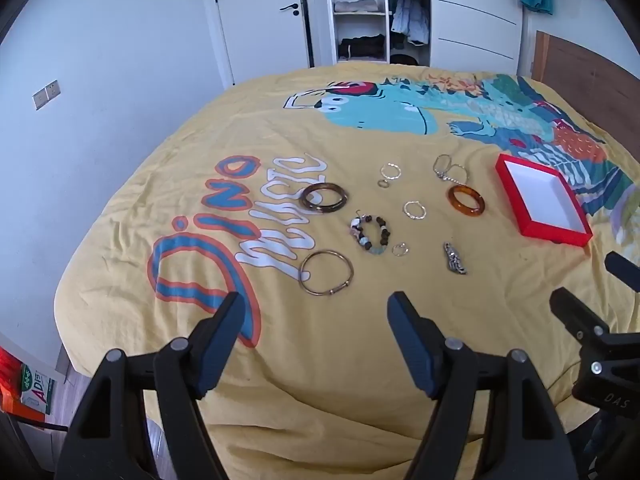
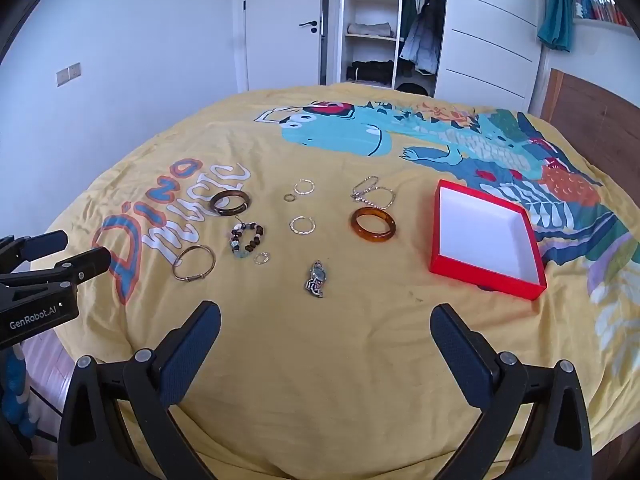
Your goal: Organize jewelry
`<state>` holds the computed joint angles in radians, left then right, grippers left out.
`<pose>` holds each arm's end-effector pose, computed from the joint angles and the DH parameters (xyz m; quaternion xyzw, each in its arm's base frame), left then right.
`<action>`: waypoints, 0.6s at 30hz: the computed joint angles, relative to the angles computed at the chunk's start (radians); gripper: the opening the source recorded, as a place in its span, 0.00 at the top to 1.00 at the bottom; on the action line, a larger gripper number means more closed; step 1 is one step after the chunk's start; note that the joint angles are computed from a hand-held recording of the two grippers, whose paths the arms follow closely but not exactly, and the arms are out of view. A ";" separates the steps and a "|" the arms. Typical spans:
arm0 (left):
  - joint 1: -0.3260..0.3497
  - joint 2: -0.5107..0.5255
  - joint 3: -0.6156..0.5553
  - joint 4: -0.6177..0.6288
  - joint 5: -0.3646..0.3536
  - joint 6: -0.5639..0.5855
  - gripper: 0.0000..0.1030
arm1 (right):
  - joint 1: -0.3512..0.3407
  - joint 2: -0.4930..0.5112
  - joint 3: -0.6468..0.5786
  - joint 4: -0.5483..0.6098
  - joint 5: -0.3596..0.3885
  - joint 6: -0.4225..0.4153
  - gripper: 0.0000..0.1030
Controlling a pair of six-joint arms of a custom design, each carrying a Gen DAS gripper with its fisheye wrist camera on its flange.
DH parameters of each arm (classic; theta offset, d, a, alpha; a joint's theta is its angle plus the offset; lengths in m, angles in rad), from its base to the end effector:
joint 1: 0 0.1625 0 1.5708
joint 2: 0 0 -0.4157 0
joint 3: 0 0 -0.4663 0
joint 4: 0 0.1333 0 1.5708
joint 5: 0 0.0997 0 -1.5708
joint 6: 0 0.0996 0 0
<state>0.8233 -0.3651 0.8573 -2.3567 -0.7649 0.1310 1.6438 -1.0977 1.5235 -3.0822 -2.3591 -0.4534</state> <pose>-0.4713 -0.8103 0.0534 0.3351 0.8480 -0.2459 0.3288 0.1152 -0.7162 0.3954 0.0142 -0.8150 0.4062 0.4131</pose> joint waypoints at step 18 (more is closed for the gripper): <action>0.004 0.001 -0.018 -0.005 -0.034 0.016 0.30 | 0.001 0.006 0.001 -0.036 -0.021 -0.011 0.00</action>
